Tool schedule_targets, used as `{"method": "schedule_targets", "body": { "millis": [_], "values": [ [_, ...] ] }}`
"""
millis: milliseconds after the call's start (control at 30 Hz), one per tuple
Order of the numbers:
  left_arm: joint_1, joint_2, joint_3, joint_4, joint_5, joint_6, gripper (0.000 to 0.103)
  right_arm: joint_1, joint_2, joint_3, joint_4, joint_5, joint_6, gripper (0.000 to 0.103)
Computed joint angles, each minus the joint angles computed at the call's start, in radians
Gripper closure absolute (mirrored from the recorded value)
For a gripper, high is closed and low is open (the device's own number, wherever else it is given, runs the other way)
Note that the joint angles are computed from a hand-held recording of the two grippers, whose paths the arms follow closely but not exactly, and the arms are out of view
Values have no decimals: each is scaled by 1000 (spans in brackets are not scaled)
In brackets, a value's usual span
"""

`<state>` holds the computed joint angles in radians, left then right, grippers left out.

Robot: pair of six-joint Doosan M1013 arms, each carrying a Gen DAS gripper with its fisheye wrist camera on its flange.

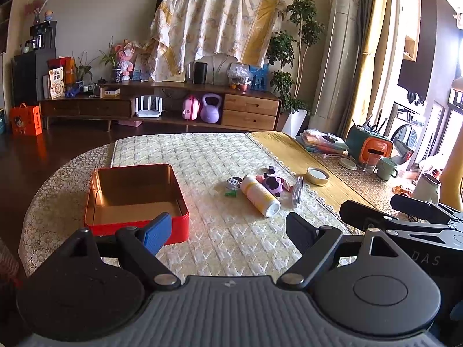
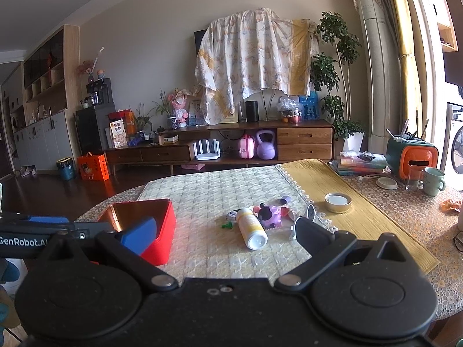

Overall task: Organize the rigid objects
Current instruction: 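Move left tool toward white bottle while right tool approaches white sunglasses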

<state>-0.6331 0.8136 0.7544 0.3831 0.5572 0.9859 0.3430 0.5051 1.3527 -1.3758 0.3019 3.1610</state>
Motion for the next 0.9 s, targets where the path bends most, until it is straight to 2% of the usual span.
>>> {"method": "schedule_targets", "body": {
  "millis": [267, 500, 667, 900],
  "values": [
    [1, 9, -13, -30, 15, 13, 17, -2, 4, -3, 33, -3, -34, 0],
    [6, 49, -88, -88, 77, 60, 17, -18, 22, -28, 181, -17, -174, 0],
    [18, 119, -220, -196, 178, 146, 17, -36, 42, -52, 324, -31, -299, 0],
    [12, 259, -491, -160, 349, 197, 17, -57, 74, -94, 518, -32, -459, 0]
  ]
}}
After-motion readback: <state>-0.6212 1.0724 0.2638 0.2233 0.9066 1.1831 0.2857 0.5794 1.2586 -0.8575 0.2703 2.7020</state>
